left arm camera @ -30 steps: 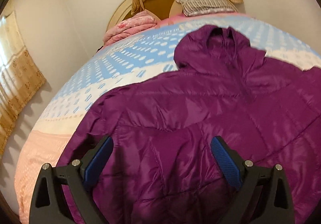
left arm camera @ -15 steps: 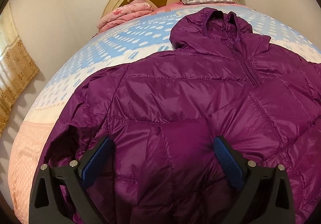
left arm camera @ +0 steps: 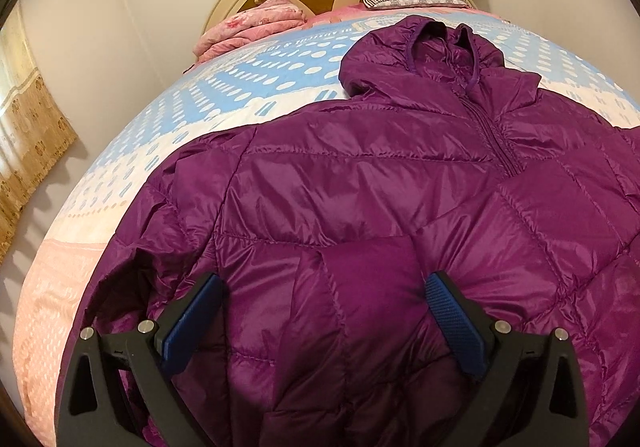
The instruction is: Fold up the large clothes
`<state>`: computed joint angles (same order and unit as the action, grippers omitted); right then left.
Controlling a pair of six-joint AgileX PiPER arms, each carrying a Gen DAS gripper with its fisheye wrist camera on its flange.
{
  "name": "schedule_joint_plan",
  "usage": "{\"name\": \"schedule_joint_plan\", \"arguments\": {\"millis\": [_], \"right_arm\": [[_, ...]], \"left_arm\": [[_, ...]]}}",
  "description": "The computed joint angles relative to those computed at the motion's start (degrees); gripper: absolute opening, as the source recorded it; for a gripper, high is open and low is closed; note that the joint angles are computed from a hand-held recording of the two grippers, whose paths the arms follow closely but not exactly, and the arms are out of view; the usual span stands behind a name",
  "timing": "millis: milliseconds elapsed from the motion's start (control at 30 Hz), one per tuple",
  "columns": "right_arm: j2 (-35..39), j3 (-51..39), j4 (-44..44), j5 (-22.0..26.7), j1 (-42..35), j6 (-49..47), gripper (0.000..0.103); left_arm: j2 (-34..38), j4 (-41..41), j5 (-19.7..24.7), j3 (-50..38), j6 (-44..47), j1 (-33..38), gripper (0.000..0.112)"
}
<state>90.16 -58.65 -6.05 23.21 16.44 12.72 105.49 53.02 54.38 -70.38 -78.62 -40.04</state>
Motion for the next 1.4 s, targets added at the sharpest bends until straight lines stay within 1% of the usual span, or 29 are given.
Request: {"name": "schedule_joint_plan", "arguments": {"millis": [67, 100, 267, 433, 967, 1033, 1100, 1133, 1167, 1200, 1233, 1300, 1333, 1400], "right_arm": [[1.6, 1.2, 1.0, -2.0, -0.5, -0.4, 0.072], [1.7, 1.1, 1.0, -2.2, -0.6, -0.3, 0.072], [2.8, 0.1, -7.1, -0.9, 1.4, 6.9, 0.075], [3.0, 0.0, -11.9, -0.2, 2.3, 11.6, 0.077], [4.2, -1.0, -18.2, 1.8, 3.9, 17.7, 0.08], [4.3, -1.1, -17.8, 2.0, 3.9, 17.3, 0.081], [4.3, -1.9, -15.0, 2.7, 3.3, 14.5, 0.081], [4.0, -2.6, -13.3, 4.4, 3.0, 12.5, 0.082], [3.3, -2.9, -13.8, 5.9, 3.3, 12.6, 0.082], [2.1, -2.5, -15.8, 7.1, 3.8, 14.8, 0.082], [-0.2, -1.4, -15.6, 7.7, 3.9, 15.4, 0.083], [-4.3, 1.0, -9.2, 7.5, 3.2, 10.3, 0.083], [-7.4, 3.2, -6.1, 7.6, 3.3, 7.9, 0.084], [-13.0, 7.6, -5.2, 7.7, 4.8, 7.5, 0.086]], "left_arm": [[-0.1, 0.0, -0.3, 0.1, -0.1, 0.1, 0.102], [-0.2, -0.1, -0.5, 0.2, -0.1, 0.2, 0.102], [-0.2, -0.3, -0.6, 0.2, 0.0, 0.2, 0.102], [-0.3, -0.3, -0.6, 0.2, 0.1, 0.2, 0.102], [-0.1, -0.5, -0.5, 0.0, 0.2, 0.1, 0.102], [-0.5, -1.0, -1.1, 0.1, 0.9, 0.4, 0.102], [-1.6, -2.7, -1.6, 0.2, 3.3, 1.0, 0.102], [-2.6, -2.8, -0.9, 0.4, 4.7, 0.6, 0.102], [-4.2, -1.5, 1.0, 1.1, 4.6, -0.4, 0.102], [-6.2, -0.9, 2.2, 2.1, 4.7, -1.1, 0.102], [-9.7, -0.4, 2.8, 4.3, 4.9, -2.0, 0.102], [-15.9, 1.8, 5.7, 8.6, 4.0, -4.4, 0.102], [-20.4, 2.9, 8.1, 12.2, 3.2, -6.3, 0.102], [-28.5, 3.6, 12.4, 18.9, 1.8, -9.3, 0.102]]}}
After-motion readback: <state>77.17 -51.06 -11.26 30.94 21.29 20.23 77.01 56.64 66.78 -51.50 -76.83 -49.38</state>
